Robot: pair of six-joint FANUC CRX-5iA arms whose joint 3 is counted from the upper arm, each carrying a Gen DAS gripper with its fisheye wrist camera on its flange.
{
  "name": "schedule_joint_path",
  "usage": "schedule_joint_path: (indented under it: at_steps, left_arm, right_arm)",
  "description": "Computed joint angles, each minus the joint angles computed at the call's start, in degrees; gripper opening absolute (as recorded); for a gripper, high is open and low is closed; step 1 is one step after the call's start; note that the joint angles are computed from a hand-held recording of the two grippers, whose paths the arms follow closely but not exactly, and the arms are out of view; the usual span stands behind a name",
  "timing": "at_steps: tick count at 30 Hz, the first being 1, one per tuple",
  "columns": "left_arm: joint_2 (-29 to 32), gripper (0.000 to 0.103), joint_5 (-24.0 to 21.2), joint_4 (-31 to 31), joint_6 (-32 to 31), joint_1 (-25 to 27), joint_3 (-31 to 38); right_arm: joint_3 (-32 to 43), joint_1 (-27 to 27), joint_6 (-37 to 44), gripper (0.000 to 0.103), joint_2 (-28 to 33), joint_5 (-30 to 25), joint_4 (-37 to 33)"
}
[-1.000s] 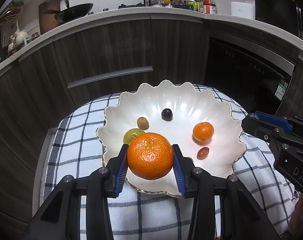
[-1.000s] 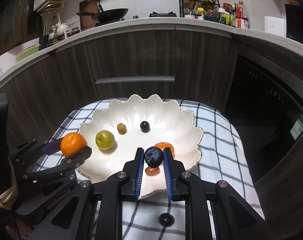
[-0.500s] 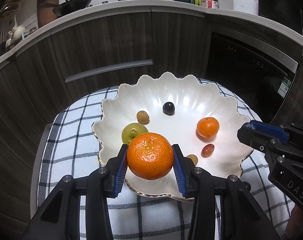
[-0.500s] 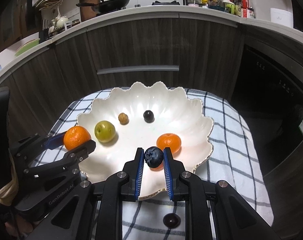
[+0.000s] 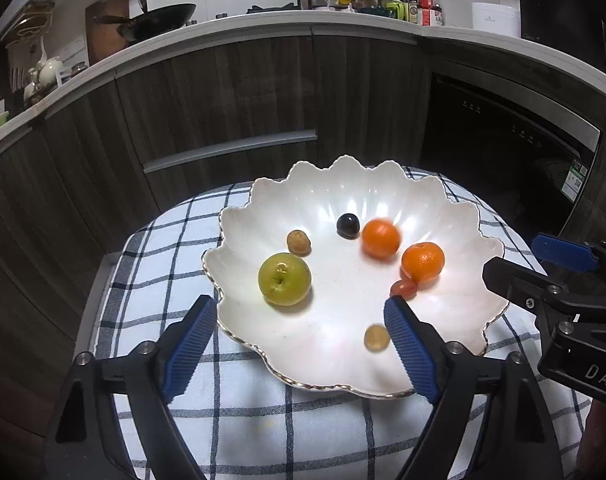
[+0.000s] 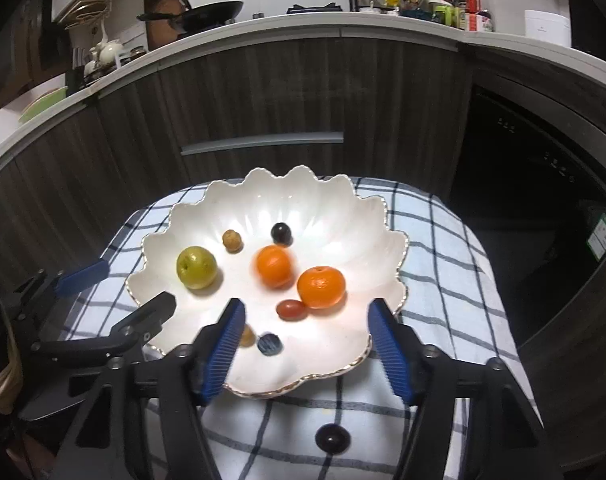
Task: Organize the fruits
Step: 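Withdraw both open tools from the bowl toward the red grape and dark plum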
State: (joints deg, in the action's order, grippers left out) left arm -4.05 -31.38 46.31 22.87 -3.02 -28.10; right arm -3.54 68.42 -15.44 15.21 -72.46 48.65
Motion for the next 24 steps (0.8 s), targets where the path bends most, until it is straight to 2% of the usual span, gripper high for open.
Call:
schedule_joint_path:
  at_steps: [24]
  left_arm:
    - [-8.9,0.09,0.3,-4.4,8.2,0.9,-4.4]
  right_arm:
    - [-2.3,4.8,-2.2,0.069,-3.2,-6.2,2.6]
